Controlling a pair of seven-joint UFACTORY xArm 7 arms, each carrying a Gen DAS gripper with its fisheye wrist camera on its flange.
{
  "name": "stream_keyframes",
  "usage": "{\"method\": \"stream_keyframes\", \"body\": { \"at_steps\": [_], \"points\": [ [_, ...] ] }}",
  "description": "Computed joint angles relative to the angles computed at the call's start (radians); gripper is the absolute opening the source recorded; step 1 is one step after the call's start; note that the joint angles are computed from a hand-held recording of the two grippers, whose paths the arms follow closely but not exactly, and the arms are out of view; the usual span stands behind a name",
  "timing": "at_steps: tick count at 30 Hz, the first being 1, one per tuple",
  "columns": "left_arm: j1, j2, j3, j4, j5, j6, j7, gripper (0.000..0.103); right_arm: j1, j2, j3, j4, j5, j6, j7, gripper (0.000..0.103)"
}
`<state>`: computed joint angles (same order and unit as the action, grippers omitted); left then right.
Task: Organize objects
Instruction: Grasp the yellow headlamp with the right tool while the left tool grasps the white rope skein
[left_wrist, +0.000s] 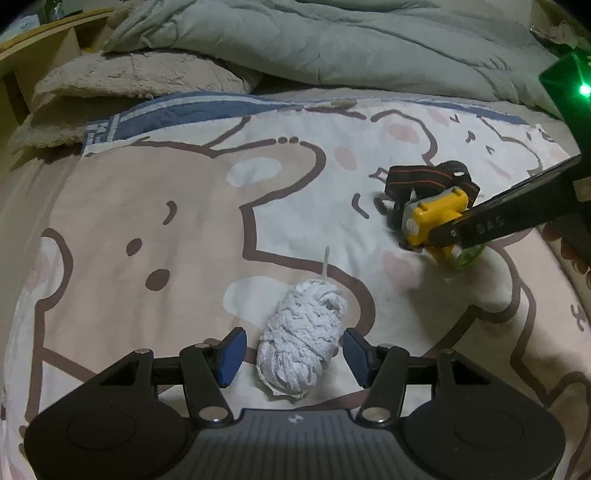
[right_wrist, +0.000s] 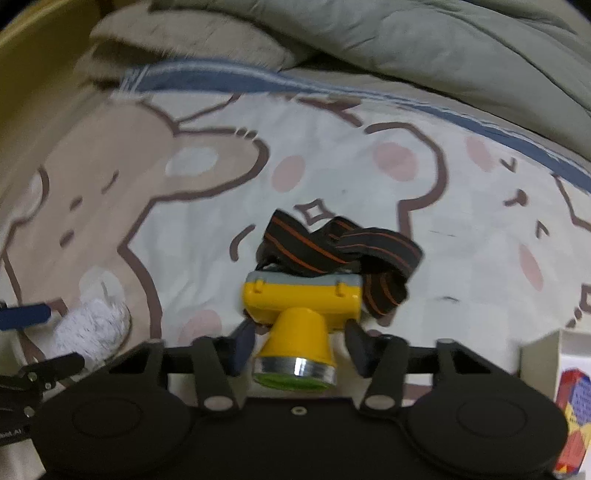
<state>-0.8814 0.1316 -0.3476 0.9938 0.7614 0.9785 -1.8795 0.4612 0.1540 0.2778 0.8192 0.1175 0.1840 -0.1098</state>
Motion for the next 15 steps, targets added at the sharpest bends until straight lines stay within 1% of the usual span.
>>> {"method": "stream_keyframes", "body": {
  "at_steps": [1,3,4,6,8,9,12,15],
  "points": [
    [0.0,0.005,0.001,0.001,0.005,-0.001,0.0,0.058,0.018,0.01,-0.018,0.008,-0.042,0.01,0.026,0.045],
    [0.003,0.01,0.005,0.001,0.013,-0.013,0.007,0.058,0.052,0.017,-0.059,0.007,-0.143,-0.002,0.084,0.045],
    [0.004,0.013,0.008,0.0,0.017,-0.023,0.009,0.058,0.042,0.016,-0.05,0.0,-0.146,-0.013,0.067,0.045],
    [0.01,0.02,0.013,-0.001,0.019,-0.042,0.016,0.058,-0.015,0.008,0.008,-0.016,-0.064,-0.028,-0.029,0.043],
    [0.013,0.029,0.02,-0.002,0.019,-0.057,0.017,0.058,-0.076,-0.01,0.074,-0.039,0.067,-0.046,-0.152,0.042],
    [0.014,0.035,0.023,-0.003,0.019,-0.063,0.014,0.058,-0.092,-0.021,0.092,-0.048,0.121,-0.044,-0.202,0.042],
    [0.013,0.044,0.03,-0.005,0.019,-0.076,0.007,0.058,-0.112,-0.067,0.113,-0.079,0.271,-0.013,-0.342,0.042],
    [0.012,0.041,0.034,-0.015,0.019,-0.089,-0.005,0.058,-0.104,-0.13,0.098,-0.12,0.399,0.036,-0.469,0.042]
  ]
}}
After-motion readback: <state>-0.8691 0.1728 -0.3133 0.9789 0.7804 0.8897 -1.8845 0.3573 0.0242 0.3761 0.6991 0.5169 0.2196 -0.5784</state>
